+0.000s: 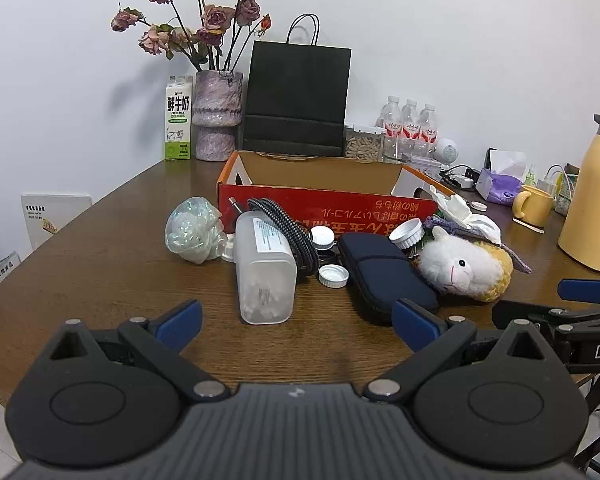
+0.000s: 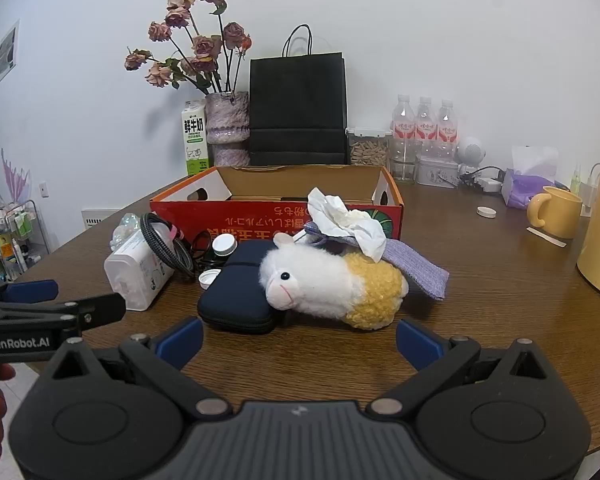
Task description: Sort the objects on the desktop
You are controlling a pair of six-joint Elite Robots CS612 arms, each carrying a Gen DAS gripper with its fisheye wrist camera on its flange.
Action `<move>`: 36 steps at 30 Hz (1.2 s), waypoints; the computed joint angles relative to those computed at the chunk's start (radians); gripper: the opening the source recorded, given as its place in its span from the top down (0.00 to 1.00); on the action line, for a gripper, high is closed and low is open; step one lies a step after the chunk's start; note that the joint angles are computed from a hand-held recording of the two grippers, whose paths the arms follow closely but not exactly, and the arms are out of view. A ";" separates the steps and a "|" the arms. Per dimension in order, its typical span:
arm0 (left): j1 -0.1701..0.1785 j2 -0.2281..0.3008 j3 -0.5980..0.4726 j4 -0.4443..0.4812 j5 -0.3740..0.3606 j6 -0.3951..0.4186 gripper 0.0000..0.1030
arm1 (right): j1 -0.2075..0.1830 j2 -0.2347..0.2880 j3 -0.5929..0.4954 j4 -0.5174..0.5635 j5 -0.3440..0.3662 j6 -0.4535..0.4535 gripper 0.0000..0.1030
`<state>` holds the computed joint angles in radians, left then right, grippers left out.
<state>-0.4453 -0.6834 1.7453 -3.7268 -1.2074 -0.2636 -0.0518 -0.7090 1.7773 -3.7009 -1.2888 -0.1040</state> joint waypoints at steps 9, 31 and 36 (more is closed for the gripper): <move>0.000 0.000 0.002 0.003 0.002 -0.002 0.00 | 0.001 0.000 0.000 -0.002 -0.001 -0.003 0.00; -0.003 0.002 0.002 -0.009 0.001 0.004 0.00 | 0.002 0.000 0.002 -0.005 -0.003 -0.003 0.00; -0.002 0.001 0.001 -0.009 0.000 0.004 0.00 | 0.002 0.000 0.002 -0.006 -0.001 -0.004 0.00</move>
<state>-0.4476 -0.6820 1.7467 -3.7358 -1.2069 -0.2592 -0.0500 -0.7090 1.7791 -3.7068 -1.2902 -0.1076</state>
